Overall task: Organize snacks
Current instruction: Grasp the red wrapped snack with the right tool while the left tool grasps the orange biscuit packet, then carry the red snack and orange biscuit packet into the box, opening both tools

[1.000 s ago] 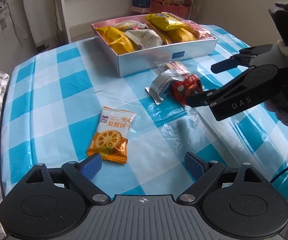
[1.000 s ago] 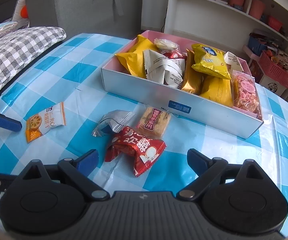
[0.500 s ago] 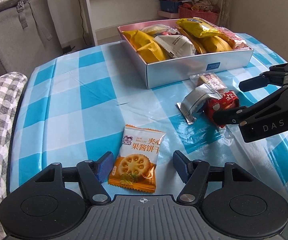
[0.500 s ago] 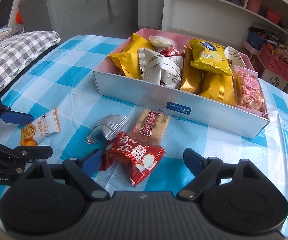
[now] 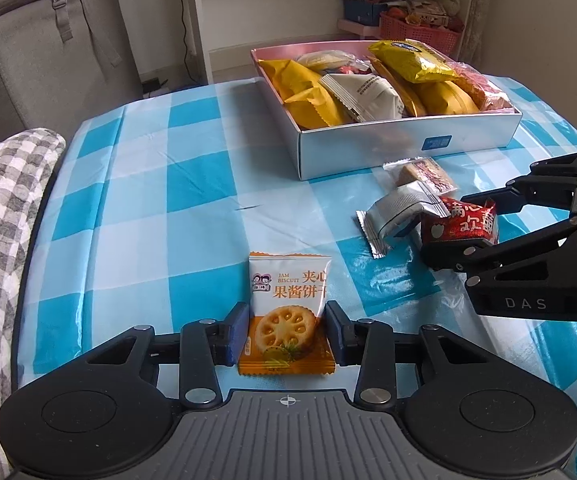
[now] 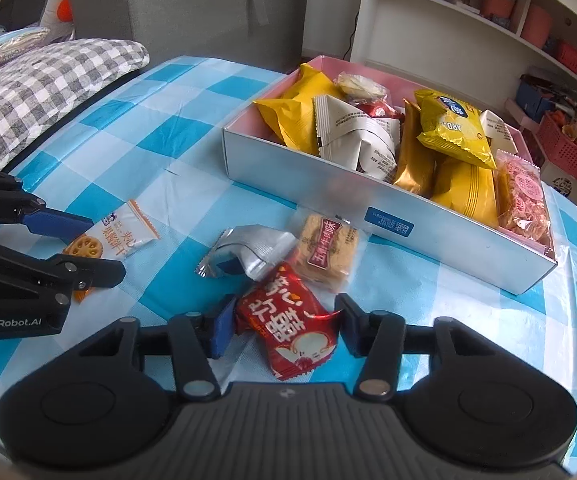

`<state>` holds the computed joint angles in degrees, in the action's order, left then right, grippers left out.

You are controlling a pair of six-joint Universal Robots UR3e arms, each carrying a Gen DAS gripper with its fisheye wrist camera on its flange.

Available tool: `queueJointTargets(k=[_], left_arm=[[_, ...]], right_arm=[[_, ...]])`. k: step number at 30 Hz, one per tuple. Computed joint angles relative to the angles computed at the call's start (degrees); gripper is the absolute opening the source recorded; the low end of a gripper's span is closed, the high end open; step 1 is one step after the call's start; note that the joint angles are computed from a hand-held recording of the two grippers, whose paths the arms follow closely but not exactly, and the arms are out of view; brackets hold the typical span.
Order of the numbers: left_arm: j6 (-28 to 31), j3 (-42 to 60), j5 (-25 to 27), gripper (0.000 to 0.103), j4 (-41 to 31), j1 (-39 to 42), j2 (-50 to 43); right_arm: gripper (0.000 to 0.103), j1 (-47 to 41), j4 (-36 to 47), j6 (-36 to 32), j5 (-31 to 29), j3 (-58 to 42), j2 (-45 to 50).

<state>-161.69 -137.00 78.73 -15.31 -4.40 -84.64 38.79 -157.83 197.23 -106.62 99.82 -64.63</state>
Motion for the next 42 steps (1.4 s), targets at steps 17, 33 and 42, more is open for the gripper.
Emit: queueJointTargets(k=[17,33,42], left_arm=[[-2.39,0.39,1.18,0.037,0.27,-0.39,1.31],[-3.3,1.35,0.67,0.037,-2.04,-0.41,4.8],[-5.05,3.14,1.09,0.037,-3.12,-2.52,6.89]], right_arm=[[0.047,1.02,0.17,-1.7,-1.4,0.93,-2.27],[0.047,-0.2,2.43,-0.31,-1.02,5.01,-9.61],[0.047,-1.39,2.73,0.5,-1.7,7.24,-13.62]])
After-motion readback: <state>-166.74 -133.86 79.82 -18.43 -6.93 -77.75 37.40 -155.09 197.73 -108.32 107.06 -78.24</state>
